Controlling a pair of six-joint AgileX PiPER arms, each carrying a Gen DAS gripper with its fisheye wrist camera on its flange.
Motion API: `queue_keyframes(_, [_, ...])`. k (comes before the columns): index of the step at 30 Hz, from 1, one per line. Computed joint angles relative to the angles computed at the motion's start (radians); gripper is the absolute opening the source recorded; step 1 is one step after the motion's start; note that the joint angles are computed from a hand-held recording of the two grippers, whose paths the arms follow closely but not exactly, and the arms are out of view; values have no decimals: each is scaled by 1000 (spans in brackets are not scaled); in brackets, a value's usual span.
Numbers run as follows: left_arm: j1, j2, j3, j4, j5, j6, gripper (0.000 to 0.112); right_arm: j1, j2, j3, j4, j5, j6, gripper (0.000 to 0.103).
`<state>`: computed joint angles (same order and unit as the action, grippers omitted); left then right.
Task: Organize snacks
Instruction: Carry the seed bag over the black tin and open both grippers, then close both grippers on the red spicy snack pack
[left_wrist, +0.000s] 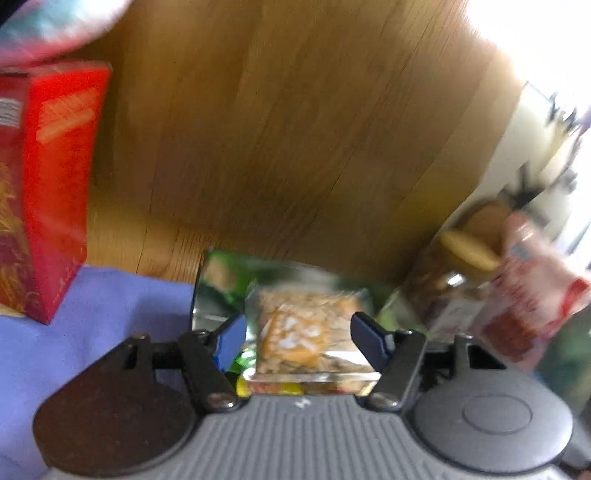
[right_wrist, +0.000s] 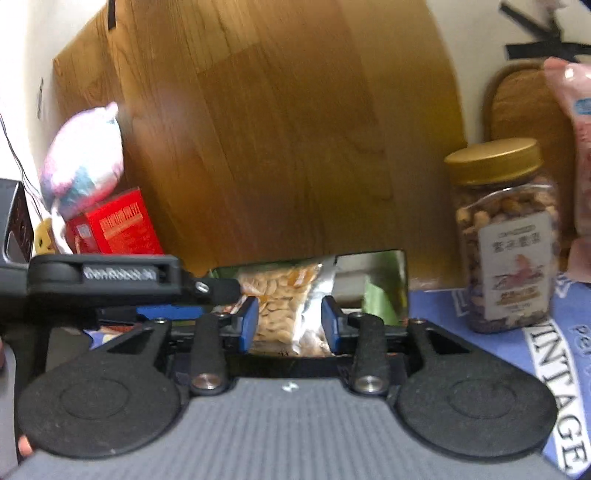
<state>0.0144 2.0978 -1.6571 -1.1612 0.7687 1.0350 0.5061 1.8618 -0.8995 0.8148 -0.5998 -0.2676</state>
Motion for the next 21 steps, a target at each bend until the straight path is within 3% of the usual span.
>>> queue_keyframes(3, [84, -112, 191, -162, 51, 210, 71, 58, -89, 155, -32, -57, 125, 43])
queue_keyframes(8, [211, -170, 370, -139, 191, 284, 71, 122, -102, 302, -241, -53, 464, 43])
queue_keyframes(13, [257, -180, 506, -55, 195, 317, 68, 214, -41, 237, -105, 31, 368, 41])
queue_keyframes(15, [270, -183, 571, -70, 184, 370, 64, 245, -31, 228, -45, 56, 333, 25])
queue_keyframes(17, [284, -214, 648, -107, 177, 473, 55, 276, -37, 253, -32, 29, 351, 22])
queue_keyframes(18, [285, -237, 673, -102, 174, 485, 55, 287, -44, 255, -7, 32, 338, 17])
queue_keyframes(21, [300, -283, 739, -95, 187, 523, 55, 365, -77, 285, 131, 3, 250, 17])
